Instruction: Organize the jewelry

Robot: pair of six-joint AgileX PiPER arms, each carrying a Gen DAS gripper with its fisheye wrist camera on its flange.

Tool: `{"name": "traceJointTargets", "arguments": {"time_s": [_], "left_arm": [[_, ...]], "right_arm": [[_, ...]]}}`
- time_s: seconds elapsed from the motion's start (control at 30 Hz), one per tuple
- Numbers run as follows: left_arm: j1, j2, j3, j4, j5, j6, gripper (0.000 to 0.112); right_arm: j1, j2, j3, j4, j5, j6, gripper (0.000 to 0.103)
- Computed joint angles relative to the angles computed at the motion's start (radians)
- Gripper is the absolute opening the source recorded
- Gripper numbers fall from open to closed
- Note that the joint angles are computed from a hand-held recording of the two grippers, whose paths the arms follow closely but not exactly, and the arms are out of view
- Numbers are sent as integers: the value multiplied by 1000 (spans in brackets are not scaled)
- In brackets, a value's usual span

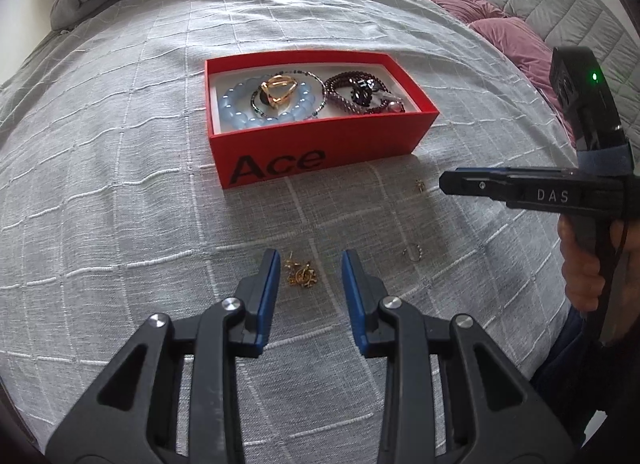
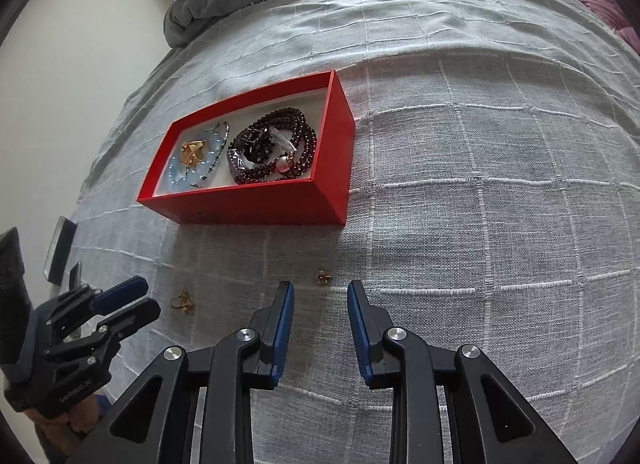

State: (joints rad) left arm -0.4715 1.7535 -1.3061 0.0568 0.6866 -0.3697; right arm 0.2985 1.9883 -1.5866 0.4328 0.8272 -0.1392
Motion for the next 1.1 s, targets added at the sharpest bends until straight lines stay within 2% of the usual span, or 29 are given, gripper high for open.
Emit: {"name": "traceJointTargets", "arguments": {"time_s": [0.13, 0.23, 0.3, 0.53, 0.7, 0.97, 1.1], "left_arm": [[-32, 45, -30, 76, 42, -46, 33], [-45, 67, -42, 111, 57, -71, 25], [-53, 72, -45, 121, 56, -74, 14], [-74, 95, -58, 166, 64, -110, 3], [-53, 62, -39, 118, 26, -94, 2], [42, -25, 40, -75, -57, 24, 2], [52, -43, 58, -94, -82, 26, 2]], "right_arm": [[-2, 2, -1, 1, 5, -3, 28], [0, 8, -7, -7, 12, 1, 28], [4, 15, -13, -12, 14, 5, 28], [8, 24, -21, -21, 12, 11, 28], [0, 38, -32, -19, 16, 14, 28], [-22, 56, -41, 41, 6, -1, 28], [-20, 68, -47, 58, -1, -5, 28]]}}
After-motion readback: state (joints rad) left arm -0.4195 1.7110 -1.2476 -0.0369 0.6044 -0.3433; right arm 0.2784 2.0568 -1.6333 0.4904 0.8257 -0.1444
